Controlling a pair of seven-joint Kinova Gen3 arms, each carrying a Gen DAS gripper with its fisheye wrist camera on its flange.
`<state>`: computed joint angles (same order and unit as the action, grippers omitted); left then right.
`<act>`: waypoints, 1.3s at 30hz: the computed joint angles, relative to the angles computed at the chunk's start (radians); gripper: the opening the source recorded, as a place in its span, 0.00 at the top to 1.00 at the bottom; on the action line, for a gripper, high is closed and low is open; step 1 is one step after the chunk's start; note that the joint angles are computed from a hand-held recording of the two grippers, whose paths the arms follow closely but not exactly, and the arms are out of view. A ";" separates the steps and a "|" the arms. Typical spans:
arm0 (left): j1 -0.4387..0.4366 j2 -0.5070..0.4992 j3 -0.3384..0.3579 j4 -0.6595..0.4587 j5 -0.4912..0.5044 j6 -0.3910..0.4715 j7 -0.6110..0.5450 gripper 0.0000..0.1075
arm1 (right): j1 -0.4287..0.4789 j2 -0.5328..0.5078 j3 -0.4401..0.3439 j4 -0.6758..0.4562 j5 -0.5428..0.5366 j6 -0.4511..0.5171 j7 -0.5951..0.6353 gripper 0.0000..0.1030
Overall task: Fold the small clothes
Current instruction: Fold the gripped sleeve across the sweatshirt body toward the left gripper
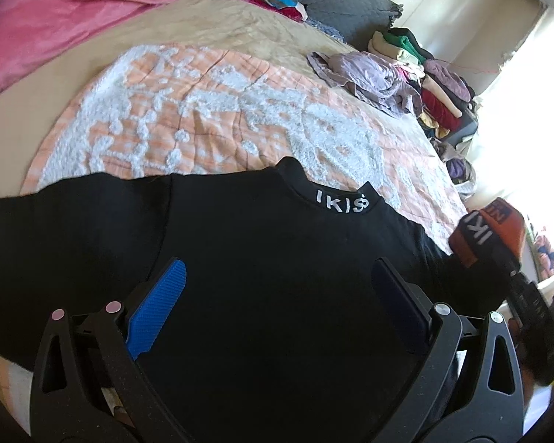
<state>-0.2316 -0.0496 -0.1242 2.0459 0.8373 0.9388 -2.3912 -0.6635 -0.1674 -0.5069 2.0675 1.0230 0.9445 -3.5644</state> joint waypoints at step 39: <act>-0.098 0.112 0.035 0.064 0.091 0.106 -0.167 0.91 | -0.198 0.052 0.020 0.046 0.015 -0.076 -0.141 0.44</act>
<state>-0.3295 0.0624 -0.0895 2.1096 0.9285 1.0446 -2.5586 -0.8616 -0.1149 -0.4865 2.1137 1.0380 0.8686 -3.7055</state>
